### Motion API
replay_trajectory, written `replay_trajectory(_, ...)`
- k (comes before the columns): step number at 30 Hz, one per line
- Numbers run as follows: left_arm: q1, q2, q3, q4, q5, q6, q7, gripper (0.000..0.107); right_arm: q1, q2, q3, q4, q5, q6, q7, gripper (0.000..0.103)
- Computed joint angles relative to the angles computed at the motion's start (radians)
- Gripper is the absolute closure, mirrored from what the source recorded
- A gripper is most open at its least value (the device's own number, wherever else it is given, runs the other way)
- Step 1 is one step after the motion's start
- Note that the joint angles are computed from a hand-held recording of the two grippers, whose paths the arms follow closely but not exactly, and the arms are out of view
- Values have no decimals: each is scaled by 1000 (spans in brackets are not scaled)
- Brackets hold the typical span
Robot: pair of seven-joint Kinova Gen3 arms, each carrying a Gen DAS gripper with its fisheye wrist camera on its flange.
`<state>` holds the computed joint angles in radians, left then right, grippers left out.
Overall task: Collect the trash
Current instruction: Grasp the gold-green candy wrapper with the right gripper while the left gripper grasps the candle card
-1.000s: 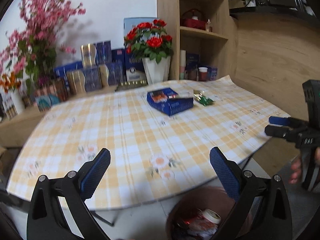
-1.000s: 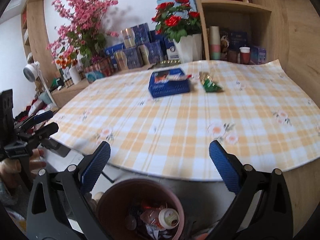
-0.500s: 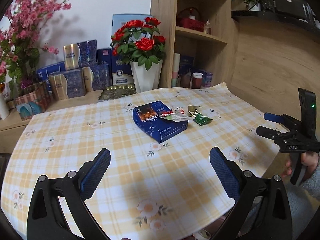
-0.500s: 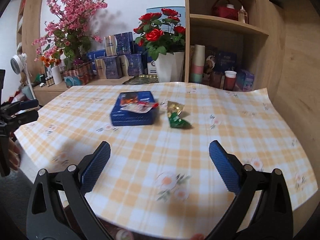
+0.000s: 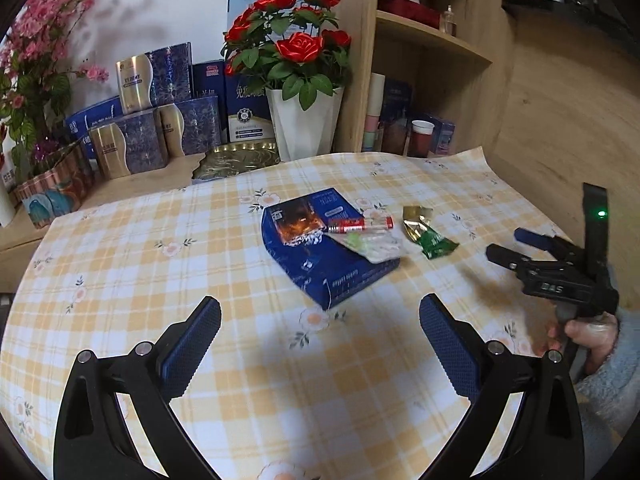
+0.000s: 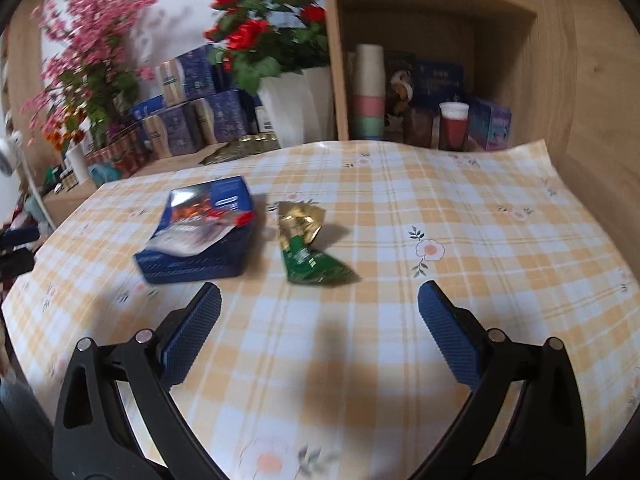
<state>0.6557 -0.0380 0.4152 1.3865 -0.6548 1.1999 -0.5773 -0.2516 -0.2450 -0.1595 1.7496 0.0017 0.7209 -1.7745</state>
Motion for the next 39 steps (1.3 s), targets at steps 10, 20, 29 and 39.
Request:
replay_trajectory(10,-76,40,-91,-35,218,-127,-62,19,-56,225,9,-196,34,92,126,20)
replay_trajectory(20,-103,191,-170,-191,424,-127,-210,49,-71,295,29,-252,-11,164,170,72)
replay_trajectory(29,54,375,-254,-432,321,49,-255,57,-34,240,46,-180,-105,64,196,79)
replay_trajectory(39,135,417,-322,-465,265,97,-237,62,-26,237,49,-176,-113,58,183,79)
